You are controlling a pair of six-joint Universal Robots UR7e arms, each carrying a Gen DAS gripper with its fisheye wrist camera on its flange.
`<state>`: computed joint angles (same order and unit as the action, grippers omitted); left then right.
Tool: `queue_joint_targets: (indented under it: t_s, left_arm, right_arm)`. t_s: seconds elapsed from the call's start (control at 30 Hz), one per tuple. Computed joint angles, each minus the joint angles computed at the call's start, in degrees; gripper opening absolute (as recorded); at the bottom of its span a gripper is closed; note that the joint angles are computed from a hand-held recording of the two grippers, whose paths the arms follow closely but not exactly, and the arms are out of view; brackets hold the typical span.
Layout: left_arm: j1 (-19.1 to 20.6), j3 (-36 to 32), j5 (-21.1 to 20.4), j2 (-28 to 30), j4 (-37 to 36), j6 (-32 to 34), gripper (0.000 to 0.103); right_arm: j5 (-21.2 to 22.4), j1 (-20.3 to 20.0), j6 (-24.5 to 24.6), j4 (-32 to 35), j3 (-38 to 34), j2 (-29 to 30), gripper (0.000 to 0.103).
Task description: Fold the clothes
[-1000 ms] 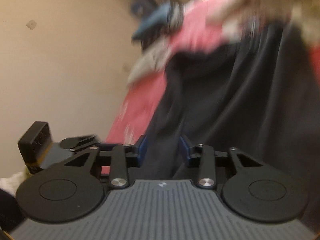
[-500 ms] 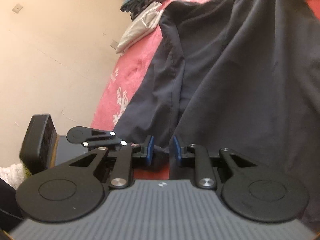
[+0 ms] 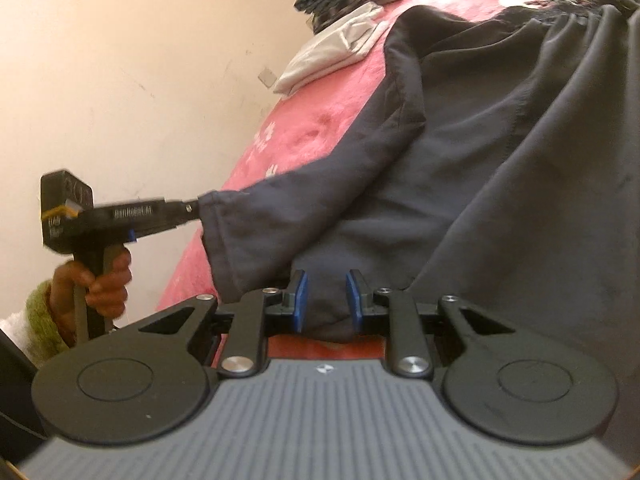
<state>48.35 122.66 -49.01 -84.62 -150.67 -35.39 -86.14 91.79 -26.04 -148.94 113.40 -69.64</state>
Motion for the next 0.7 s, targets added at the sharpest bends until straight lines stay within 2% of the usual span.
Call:
queue_joint_targets:
  t_s: [0.23, 0.4, 0.5, 0.63, 0.7]
  left_arm:
    - [3.5, 0.6, 3.6, -1.2, -2.4, -5.7, 0.004]
    - [6.8, 0.6, 3.7, -1.3, -3.8, -7.6, 0.004]
    - [8.3, 0.2, 3.6, -0.5, -4.5, -6.7, 0.004]
    - [9.5, -0.5, 2.9, 0.6, -5.7, -6.3, 0.004]
    - [9.8, -1.0, 2.8, 1.2, -6.0, -5.9, 0.004]
  right_arm:
    - [-2.1, 2.0, -9.5, -2.1, 0.7, 2.2, 0.02]
    - [-3.6, 3.3, -17.4, -2.8, 1.7, 3.2, 0.022]
    - [-4.3, 4.0, -24.7, -0.4, 1.7, 3.5, 0.022]
    - [-6.7, 5.5, -37.6, -0.5, 3.3, 3.9, 0.022]
    - [-7.3, 5.8, -40.5, -0.6, 3.3, 4.5, 0.023]
